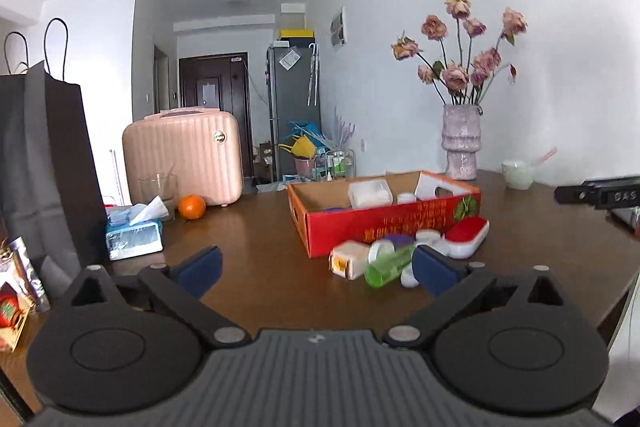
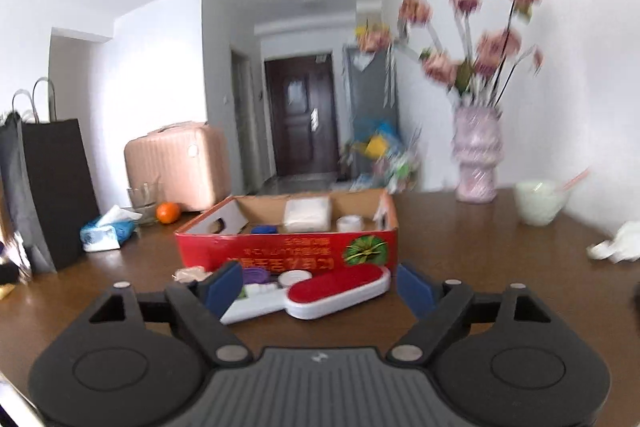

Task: Organize rigid objects
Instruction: 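Withdraw both grippers from the box back over the table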

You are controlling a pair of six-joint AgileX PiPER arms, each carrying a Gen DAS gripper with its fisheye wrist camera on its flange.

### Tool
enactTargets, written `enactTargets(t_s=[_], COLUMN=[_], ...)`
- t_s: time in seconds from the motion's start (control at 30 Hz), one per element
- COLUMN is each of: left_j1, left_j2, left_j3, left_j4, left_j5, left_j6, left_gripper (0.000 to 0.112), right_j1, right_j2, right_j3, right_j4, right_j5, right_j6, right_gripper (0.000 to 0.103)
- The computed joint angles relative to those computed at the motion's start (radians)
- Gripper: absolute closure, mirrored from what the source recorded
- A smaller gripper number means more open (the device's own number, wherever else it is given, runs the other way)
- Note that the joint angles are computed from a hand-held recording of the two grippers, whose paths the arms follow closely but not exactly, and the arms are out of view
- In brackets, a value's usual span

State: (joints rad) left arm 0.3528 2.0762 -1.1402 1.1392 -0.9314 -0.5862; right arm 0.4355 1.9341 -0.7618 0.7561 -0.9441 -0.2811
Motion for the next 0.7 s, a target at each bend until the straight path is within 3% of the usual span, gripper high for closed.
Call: enactTargets(t_s=[0.07, 0.37, 0.5, 0.7], left_j1=[-0.004, 0.044, 0.062, 0.085], left_j2=[-0.014, -0.048, -0.068, -0.098], left_j3=[0.031, 0.144, 0.199, 0.243], left_j4=[-0.015, -0.022, -0.043, -0.045], left_j5=[0.026, -0.066, -0.088, -0.116], left_j6=[0.023, 0.122, 0.166, 0.168], left_gripper=[0.009, 0.009, 0.009, 0.009], right_j1=[0.056, 0.209, 0.265, 0.286], right_j2=[0.013, 0.035, 0.041, 0.016], right_j3=[0.047, 0.152, 0.159, 0.160], right_j4=[0.056, 0.178, 0.221, 0.199], right_j5=[-0.076, -0.219, -0.252, -0.237], right_j6=[0.012, 0.105, 0.061, 0.025], right_gripper=[0.018, 0.018, 0.015, 0.012])
